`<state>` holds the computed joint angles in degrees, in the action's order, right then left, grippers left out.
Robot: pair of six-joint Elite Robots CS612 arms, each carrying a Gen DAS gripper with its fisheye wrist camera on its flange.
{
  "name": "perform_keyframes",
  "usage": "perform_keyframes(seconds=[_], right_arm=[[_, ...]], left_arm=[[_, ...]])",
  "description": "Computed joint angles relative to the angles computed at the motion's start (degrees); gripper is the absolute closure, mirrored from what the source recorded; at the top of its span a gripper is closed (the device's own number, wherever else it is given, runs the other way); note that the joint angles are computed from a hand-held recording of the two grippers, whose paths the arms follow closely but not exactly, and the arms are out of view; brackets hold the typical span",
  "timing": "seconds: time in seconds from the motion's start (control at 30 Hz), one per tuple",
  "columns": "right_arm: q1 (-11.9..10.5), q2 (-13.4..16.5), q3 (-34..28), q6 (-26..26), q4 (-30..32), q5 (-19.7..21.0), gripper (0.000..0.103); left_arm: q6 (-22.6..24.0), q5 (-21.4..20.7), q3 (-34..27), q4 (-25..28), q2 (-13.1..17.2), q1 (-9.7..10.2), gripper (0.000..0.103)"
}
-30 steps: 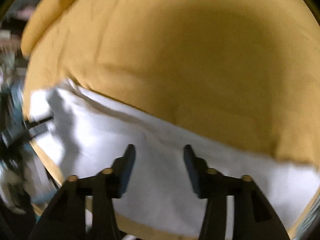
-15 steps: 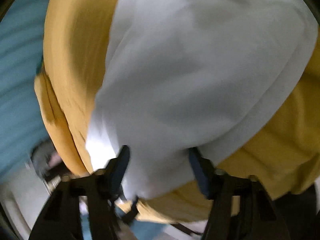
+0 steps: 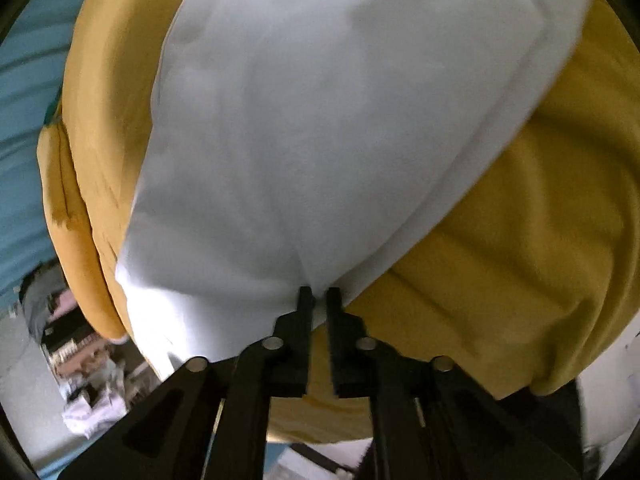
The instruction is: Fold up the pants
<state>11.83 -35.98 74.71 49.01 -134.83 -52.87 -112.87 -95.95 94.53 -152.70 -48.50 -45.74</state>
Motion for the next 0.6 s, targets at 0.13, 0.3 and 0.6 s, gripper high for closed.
perform_keyframes(seconds=[0.13,0.3,0.6], right_arm=[[-1.3,-3.7,5.2,0.8,-7.8,-3.0,0.038],[-4.3,-8.5,11.5,3.3,-14.7,-17.7,0.036],[-10.1,-6.1,11.2,4.5,-23.4,-23.8,0.046]], left_arm=[[11.4,1.4,-5.9,10.7,0.3,-0.29,0.045],[22.6,8.1,-16.6,21.6,4.1,-1.87,0.005],[30.2,10.7,-38.9,34.6,15.6,-2.71,0.005]])
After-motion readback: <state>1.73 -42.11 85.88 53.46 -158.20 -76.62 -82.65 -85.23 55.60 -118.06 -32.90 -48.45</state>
